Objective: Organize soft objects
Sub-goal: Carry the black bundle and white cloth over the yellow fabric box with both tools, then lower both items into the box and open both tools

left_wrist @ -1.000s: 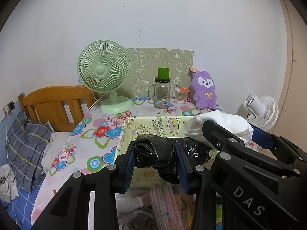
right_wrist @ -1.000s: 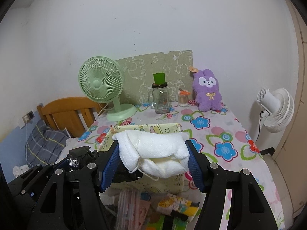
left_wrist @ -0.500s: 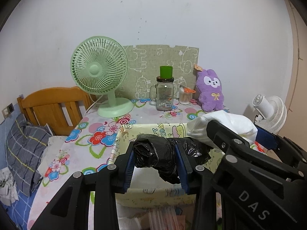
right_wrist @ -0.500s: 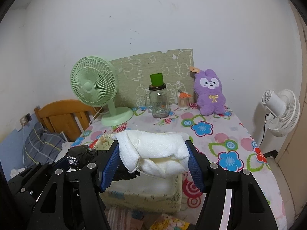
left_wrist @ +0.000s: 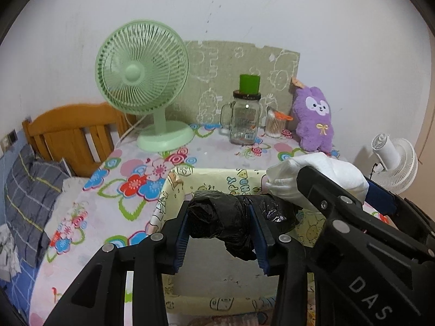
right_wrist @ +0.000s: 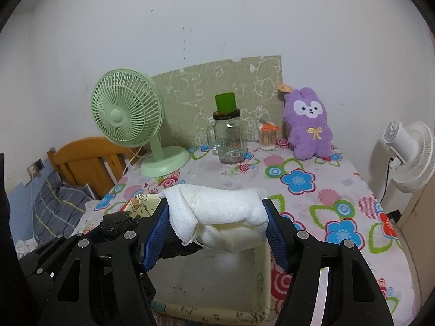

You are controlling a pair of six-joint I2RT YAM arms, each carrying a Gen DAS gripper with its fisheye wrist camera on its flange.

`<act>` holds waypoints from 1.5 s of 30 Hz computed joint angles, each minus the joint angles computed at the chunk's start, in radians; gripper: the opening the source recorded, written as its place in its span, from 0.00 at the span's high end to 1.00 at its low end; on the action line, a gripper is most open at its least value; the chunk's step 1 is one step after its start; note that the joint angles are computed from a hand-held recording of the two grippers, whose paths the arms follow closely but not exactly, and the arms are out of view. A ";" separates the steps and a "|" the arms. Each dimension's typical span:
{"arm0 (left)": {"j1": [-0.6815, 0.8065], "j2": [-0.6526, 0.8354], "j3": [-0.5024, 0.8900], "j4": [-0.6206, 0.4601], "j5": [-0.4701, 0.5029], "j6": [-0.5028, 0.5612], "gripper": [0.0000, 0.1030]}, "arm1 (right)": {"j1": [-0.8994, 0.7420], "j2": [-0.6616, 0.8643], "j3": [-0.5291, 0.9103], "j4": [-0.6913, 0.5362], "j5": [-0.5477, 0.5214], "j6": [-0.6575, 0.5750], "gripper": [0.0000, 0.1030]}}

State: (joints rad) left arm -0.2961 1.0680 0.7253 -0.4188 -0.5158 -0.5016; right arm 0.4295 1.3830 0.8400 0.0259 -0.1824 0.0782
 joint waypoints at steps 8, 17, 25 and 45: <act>0.045 0.063 0.007 0.012 0.067 0.009 0.32 | 0.015 0.102 0.052 0.000 -0.002 -0.004 0.33; 0.063 0.092 0.010 0.009 0.085 0.017 0.21 | 0.028 0.161 0.083 -0.006 0.018 0.008 0.28; 0.031 0.073 0.010 0.003 0.058 0.028 0.15 | 0.026 0.137 0.065 -0.012 0.001 0.022 0.07; -0.180 -0.084 0.021 -0.155 -0.125 -0.080 0.14 | 0.030 -0.122 -0.038 -0.122 0.057 0.022 0.02</act>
State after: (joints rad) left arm -0.4759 0.9838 0.7466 -0.5739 -0.6412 -0.5815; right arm 0.4599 1.2613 0.8020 -0.0966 -0.1252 0.1003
